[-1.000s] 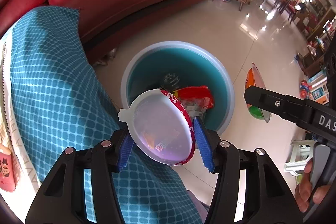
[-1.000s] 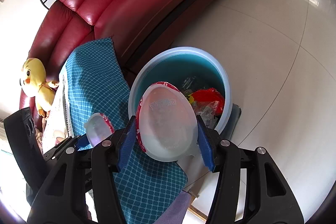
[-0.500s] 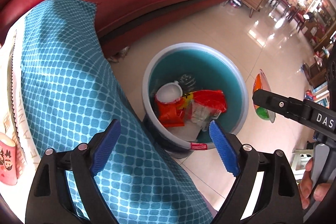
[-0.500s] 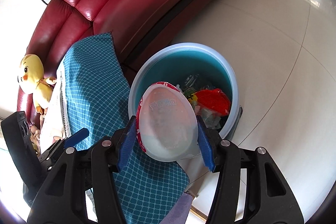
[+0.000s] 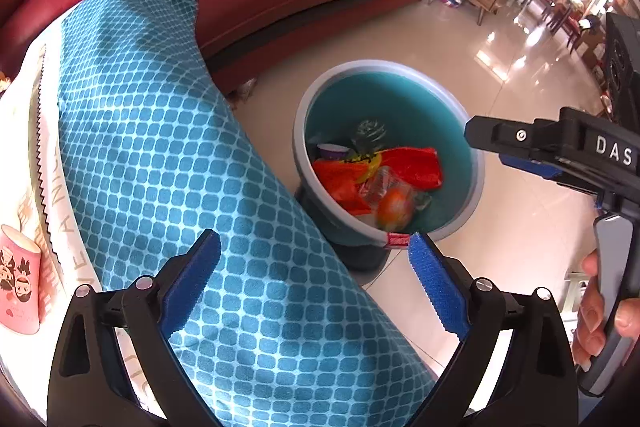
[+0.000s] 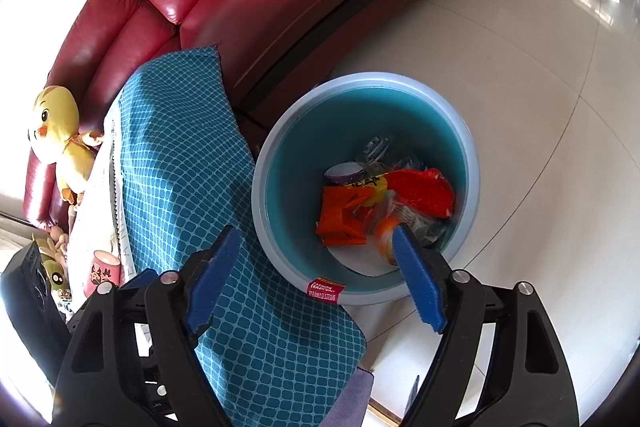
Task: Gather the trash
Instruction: 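Return both open tools from the bucket to the bed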
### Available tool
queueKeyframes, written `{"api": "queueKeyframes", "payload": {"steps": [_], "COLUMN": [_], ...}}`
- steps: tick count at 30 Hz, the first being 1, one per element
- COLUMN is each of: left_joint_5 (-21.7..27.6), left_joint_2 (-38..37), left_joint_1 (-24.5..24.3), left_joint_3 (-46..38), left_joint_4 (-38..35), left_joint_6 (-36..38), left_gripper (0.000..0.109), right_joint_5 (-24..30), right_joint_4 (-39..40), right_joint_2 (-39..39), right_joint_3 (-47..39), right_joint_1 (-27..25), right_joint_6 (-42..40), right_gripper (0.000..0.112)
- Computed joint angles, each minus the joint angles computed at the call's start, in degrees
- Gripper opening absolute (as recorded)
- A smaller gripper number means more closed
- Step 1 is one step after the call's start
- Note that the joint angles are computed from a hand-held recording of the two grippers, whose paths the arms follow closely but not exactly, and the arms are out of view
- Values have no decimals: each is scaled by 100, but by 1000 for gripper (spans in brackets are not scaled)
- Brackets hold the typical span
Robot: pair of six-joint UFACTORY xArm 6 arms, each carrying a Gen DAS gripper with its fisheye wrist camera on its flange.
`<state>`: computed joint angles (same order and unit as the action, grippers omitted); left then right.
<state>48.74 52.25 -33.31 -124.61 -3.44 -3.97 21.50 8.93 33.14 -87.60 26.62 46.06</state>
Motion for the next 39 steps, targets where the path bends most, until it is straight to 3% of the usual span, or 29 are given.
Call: {"api": "queueKeyframes", "payload": {"steps": [7, 15, 24, 33, 39], "left_joint_5": [-330, -550, -1170, -1671, -2021], "left_joint_2": [-518, -923, -1875, -2773, -3344], "left_joint_1": [68, 87, 279, 723, 1062], "left_joint_3": [932, 1470, 2824, 4009, 4742], "left_joint_4": [-131, -219, -286, -532, -737], "left_joint_6": [73, 61, 200, 482, 635], "left_gripper": [95, 95, 96, 96, 97], "right_joint_5": [238, 552, 843, 1441, 2213], "right_joint_4": [-218, -550, -751, -949, -962], "right_joint_2": [5, -40, 66, 577, 1341], "right_joint_3": [-83, -213, -598, -1725, -3192], "right_joint_1": [26, 133, 390, 760, 1023], "right_joint_6": [373, 653, 852, 961, 863], "right_gripper": [84, 85, 85, 85, 85]}}
